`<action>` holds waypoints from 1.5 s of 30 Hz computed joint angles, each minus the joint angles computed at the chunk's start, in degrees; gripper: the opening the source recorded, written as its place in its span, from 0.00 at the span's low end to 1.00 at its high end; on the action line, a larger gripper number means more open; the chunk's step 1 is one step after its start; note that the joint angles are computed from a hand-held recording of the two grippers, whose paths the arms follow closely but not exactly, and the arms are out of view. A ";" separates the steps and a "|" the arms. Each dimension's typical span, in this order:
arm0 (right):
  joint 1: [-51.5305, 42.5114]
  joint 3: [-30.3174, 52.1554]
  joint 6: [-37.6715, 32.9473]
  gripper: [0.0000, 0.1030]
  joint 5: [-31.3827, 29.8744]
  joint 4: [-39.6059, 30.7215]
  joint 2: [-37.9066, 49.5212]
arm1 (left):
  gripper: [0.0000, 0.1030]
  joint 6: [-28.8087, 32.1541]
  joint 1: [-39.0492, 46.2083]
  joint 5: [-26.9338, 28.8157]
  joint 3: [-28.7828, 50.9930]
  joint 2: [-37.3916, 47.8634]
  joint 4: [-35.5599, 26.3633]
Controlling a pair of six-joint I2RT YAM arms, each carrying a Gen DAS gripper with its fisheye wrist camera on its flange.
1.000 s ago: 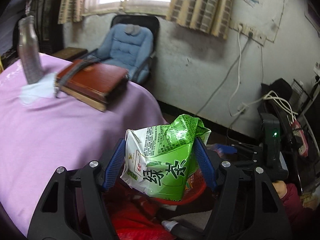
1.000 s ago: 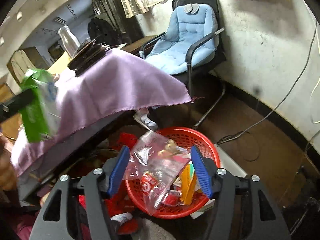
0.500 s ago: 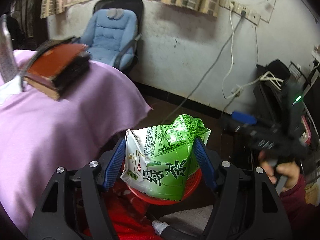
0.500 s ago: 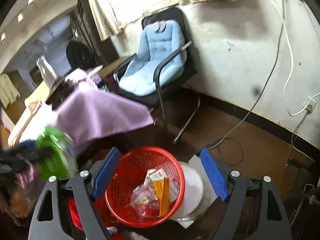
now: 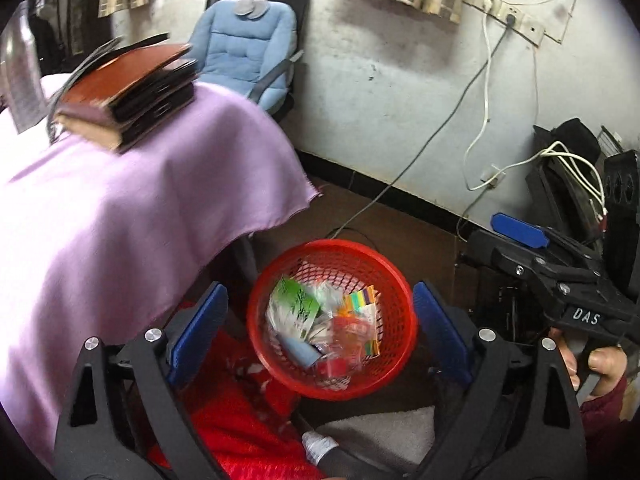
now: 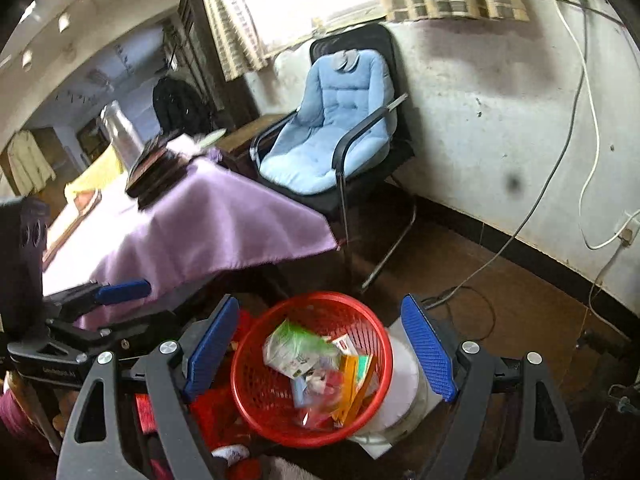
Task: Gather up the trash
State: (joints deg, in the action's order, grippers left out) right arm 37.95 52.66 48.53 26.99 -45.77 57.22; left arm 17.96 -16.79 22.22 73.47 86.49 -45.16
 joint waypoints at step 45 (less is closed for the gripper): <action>-0.11 11.39 -13.01 0.89 -13.19 -16.46 11.71 | 0.92 2.18 -2.44 -12.54 -13.25 -11.40 0.63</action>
